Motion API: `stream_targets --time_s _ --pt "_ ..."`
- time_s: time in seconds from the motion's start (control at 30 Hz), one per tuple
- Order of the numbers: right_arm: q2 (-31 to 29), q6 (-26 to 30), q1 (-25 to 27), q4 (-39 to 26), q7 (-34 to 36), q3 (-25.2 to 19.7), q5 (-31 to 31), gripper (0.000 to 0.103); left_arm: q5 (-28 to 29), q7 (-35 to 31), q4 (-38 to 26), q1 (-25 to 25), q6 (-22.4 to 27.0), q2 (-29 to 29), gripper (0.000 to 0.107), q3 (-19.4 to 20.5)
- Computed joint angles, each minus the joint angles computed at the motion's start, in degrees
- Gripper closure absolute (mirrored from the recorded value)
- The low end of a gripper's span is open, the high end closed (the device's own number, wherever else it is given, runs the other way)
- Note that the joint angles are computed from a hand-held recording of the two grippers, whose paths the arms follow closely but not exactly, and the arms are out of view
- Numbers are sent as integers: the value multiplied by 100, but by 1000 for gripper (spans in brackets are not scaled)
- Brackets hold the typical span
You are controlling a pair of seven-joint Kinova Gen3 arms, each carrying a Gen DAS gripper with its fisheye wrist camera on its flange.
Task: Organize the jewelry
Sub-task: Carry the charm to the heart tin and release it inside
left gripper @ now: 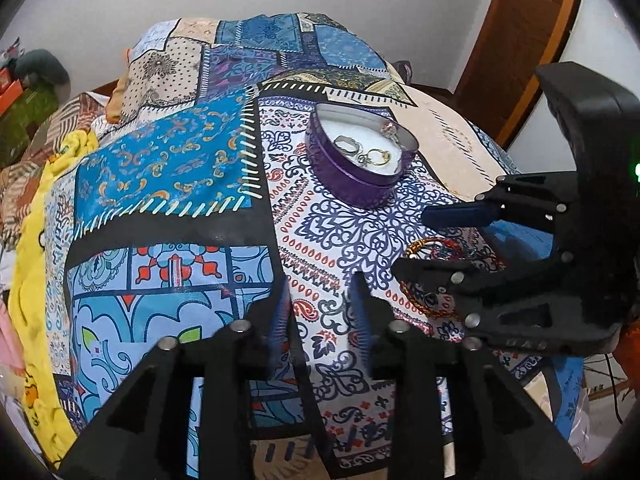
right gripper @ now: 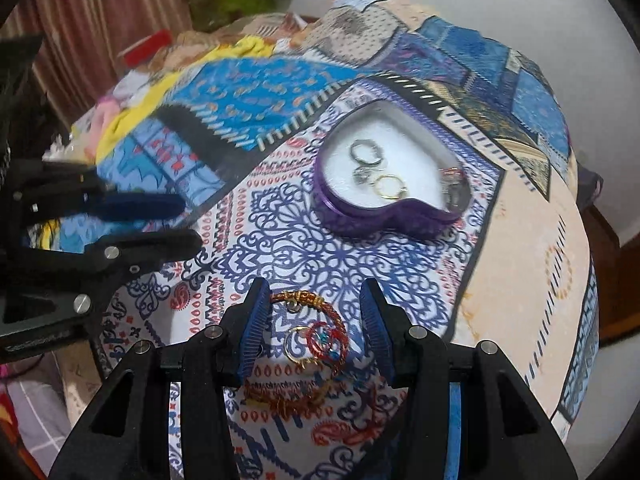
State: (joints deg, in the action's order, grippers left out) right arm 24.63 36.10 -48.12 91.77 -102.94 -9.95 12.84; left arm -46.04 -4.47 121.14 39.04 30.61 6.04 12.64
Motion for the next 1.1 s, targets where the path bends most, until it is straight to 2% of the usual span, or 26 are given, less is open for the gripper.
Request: stream_targets --time_s 0.07,0.17,0.2,0.33,0.43,0.57,0.8,0.87,0.93,0.97,1.1 --pt "-2 -11 71 -2 98 -63 -71 63 33 -16 39 -37 -70 -8 75 -17" --pt "-1 -48 163 6 188 -106 -250 84 132 -61 87 -102 -178 -24 75 -39" --pt "3 -48 152 1 174 -87 -254 95 177 -89 96 -126 -212 -24 74 -46" --pt "-35 -127 324 34 320 -200 -511 99 324 -178 120 -179 -312 -46 74 -63" --pt "-187 -289 243 190 199 -98 -471 99 368 -234 98 -169 -295 -65 74 -43" --pt "-504 -586 284 514 -7 -57 -470 99 358 -268 10 -98 -193 -58 74 22" --pt "-728 -748 4 790 -535 136 185 98 298 -298 -217 150 167 67 73 89" --pt "-624 -545 72 633 -540 59 162 93 315 -309 -227 186 174 76 73 88" --pt "-501 -407 266 473 -395 -91 -68 70 342 -338 -239 208 184 75 72 85" --pt "-451 -406 396 429 -281 -179 -245 65 347 -351 -238 212 186 71 72 80" --pt "-290 -296 486 277 -136 -197 -489 63 358 -366 -208 193 143 48 71 57"
